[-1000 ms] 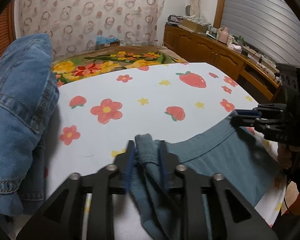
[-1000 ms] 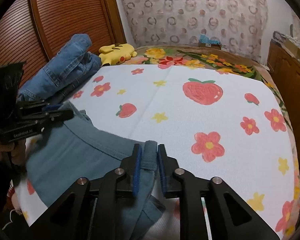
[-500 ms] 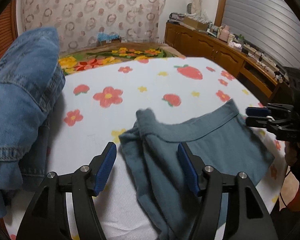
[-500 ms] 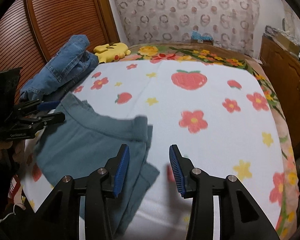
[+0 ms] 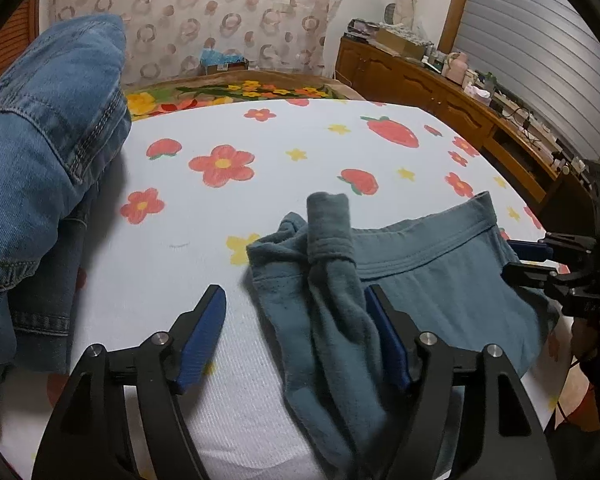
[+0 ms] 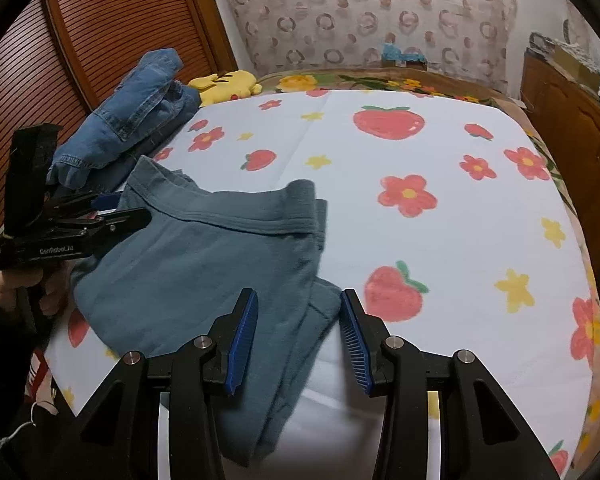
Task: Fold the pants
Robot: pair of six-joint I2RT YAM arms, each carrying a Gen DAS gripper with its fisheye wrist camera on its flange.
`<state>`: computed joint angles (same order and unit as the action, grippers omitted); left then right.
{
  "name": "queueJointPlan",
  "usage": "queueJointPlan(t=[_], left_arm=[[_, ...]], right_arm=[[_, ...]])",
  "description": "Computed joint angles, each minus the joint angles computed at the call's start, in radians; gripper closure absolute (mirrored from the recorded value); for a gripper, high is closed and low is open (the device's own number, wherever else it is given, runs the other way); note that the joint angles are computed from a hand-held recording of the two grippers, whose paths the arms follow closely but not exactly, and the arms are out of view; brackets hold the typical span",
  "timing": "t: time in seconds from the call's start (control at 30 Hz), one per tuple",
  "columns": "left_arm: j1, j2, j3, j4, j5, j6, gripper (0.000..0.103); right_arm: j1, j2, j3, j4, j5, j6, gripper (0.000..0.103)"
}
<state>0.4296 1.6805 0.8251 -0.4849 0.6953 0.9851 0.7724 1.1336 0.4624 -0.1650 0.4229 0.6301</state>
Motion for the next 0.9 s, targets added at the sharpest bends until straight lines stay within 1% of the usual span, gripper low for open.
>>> queueJointPlan(t=[0.17,0.23,0.3,0.4,0.47,0.5,0.57,0.6,0.7,0.9], left_arm=[[-0.004,-0.004,-0.004,0.005,-0.006,0.000,0.029],[-0.004,-0.005,-0.002,0.001,-0.006,0.001,0.029],[-0.004,-0.006,-0.002,0.002,-0.007,0.000,0.028],[-0.008,-0.008,-0.006,0.010,-0.011,-0.002,0.028],[-0.009,-0.010,-0.002,-0.006,-0.016,0.005,0.028],[-0.011,-0.011,-0.001,-0.015,-0.016,0.013,0.032],[-0.012,0.003,0.022,-0.064,-0.003,0.045,0.042],[-0.015,0.010,0.032,-0.080,-0.002,0.046,0.043],[-0.021,0.014,0.040,-0.081,-0.005,0.034,0.044],[-0.029,0.028,0.052,-0.079,-0.005,0.011,0.044]], right_arm=[[-0.023,0.026,0.004,0.051,-0.047,-0.022,0.059],[-0.025,0.051,0.016,0.060,-0.043,-0.034,0.062],[-0.016,0.083,0.042,0.038,-0.007,-0.050,0.066],[-0.012,0.105,0.051,0.049,0.004,-0.057,0.067],[-0.006,0.109,0.048,0.055,0.014,-0.062,0.068],[-0.005,0.109,0.045,0.060,0.016,-0.061,0.068],[-0.002,0.109,0.038,0.073,0.020,-0.056,0.069],[0.001,0.110,0.036,0.079,0.025,-0.055,0.069],[0.010,0.116,0.036,0.083,0.039,-0.052,0.069],[0.002,0.095,0.021,0.089,0.022,-0.051,0.068]])
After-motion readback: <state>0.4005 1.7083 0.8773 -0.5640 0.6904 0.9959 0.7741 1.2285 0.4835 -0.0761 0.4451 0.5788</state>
